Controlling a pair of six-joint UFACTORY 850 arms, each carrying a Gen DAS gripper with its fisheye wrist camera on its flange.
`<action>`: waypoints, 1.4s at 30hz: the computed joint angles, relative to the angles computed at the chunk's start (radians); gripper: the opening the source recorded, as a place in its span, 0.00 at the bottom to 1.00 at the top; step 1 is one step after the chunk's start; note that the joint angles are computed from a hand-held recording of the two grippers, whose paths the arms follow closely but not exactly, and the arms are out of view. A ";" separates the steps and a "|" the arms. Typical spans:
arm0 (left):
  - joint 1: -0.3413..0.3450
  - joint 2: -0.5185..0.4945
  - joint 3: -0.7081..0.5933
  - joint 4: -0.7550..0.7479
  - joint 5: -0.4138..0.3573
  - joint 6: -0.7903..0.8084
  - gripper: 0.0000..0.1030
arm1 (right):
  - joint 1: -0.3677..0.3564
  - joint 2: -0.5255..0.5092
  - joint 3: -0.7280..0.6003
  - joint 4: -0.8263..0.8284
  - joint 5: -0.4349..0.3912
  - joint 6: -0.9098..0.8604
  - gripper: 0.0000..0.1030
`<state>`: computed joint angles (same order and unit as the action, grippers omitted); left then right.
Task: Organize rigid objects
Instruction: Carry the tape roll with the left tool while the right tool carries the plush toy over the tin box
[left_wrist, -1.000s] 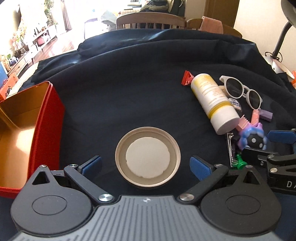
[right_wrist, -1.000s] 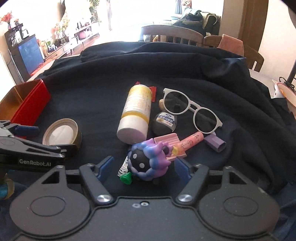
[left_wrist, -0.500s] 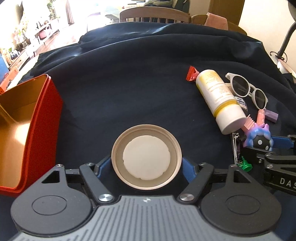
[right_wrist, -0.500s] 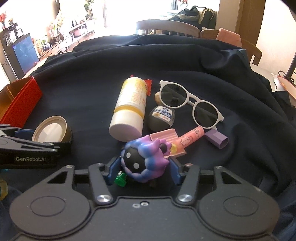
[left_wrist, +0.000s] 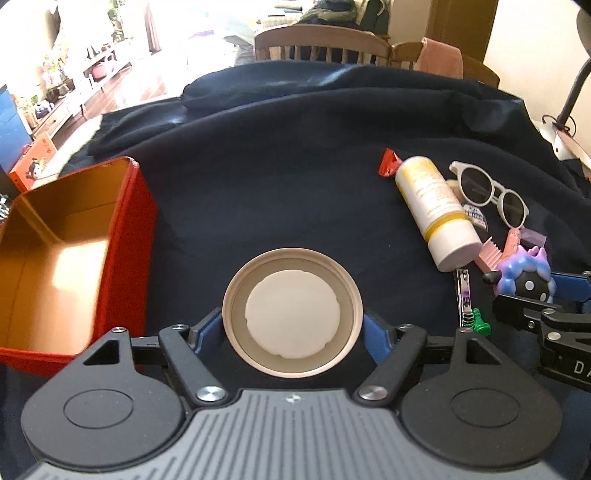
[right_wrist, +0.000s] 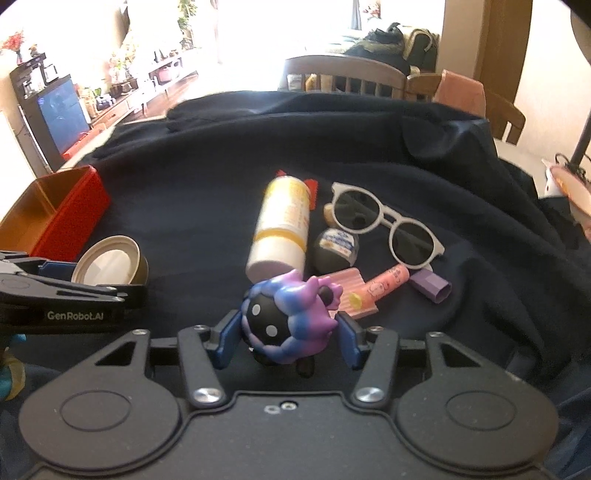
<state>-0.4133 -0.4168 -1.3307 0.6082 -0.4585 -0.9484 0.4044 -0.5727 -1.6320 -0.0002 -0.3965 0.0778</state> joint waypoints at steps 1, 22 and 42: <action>0.000 0.008 0.004 0.006 -0.004 -0.009 0.74 | 0.002 0.005 0.000 0.012 0.000 -0.013 0.52; 0.073 0.246 0.137 0.165 -0.058 -0.169 0.74 | 0.087 0.014 -0.129 0.262 -0.010 -0.364 0.52; 0.351 0.173 0.075 -0.252 0.096 0.464 0.74 | 0.229 -0.307 -0.628 0.074 -0.205 -0.129 0.52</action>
